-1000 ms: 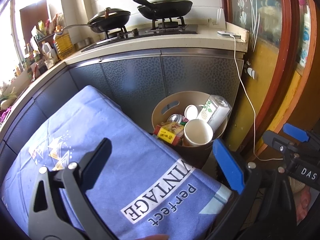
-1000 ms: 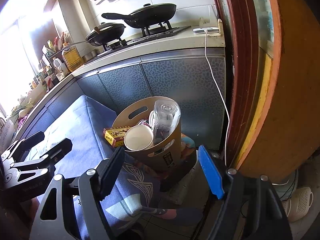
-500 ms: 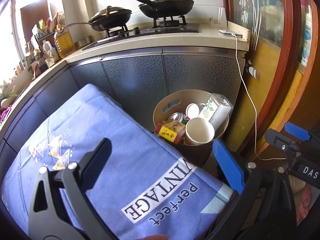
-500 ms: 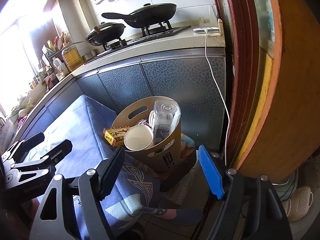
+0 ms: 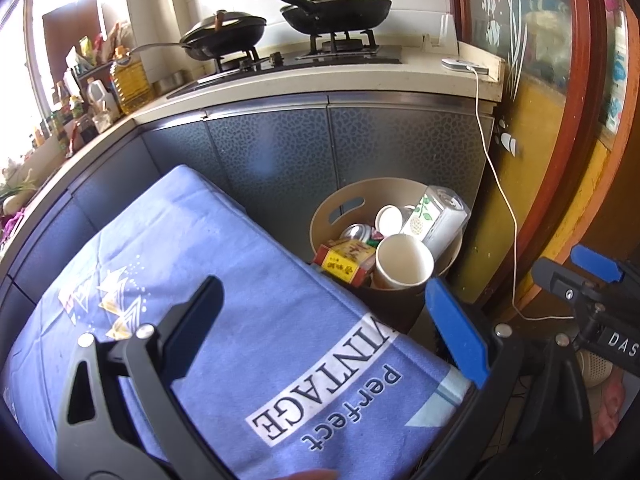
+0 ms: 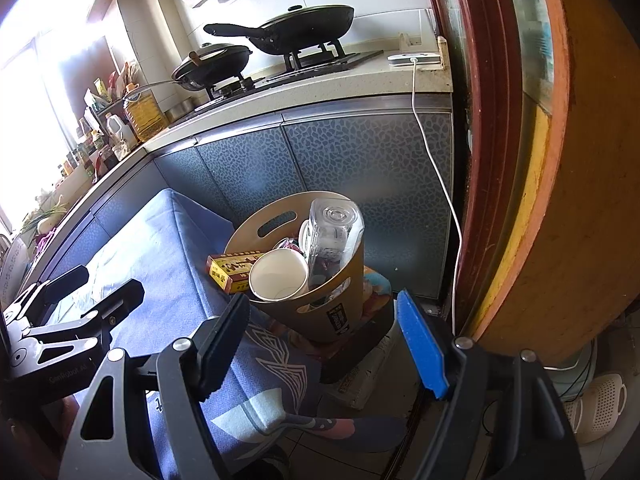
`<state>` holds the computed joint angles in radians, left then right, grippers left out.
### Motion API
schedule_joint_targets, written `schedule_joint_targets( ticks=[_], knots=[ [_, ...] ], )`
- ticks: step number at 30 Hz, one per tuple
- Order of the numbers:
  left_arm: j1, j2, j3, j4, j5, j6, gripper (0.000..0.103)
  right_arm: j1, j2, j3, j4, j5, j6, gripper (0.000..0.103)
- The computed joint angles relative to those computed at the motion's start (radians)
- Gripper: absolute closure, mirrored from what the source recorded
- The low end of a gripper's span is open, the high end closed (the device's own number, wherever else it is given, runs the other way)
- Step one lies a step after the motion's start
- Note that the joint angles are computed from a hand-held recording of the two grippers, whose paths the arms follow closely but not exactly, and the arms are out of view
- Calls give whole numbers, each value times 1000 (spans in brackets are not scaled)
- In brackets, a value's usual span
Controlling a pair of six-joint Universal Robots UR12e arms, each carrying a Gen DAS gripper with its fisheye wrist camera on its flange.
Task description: Collect trash
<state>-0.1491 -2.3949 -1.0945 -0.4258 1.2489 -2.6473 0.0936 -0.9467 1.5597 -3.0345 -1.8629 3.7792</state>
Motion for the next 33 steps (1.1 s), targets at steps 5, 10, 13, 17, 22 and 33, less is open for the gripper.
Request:
schedule_joint_targets(
  ticks=[5, 10, 13, 17, 22, 33],
  knots=[
    [-1, -1, 3, -8, 10, 14, 6, 0, 0, 1, -1, -1, -1, 28],
    [-1, -1, 11, -40, 16, 18, 6, 0, 4, -3, -4, 1, -6, 28],
    [-1, -1, 12, -35, 24, 12, 6, 0, 5, -4, -4, 1, -7, 28],
    [-1, 0, 13, -37, 34, 10, 6, 0, 5, -5, -5, 1, -7, 28],
    [-1, 5, 4, -14, 34, 9, 6, 2, 5, -7, -13, -2, -16, 28],
    [2, 16, -12, 6, 20, -7, 6, 2, 3, -7, -15, -4, -20, 28]
  ],
)
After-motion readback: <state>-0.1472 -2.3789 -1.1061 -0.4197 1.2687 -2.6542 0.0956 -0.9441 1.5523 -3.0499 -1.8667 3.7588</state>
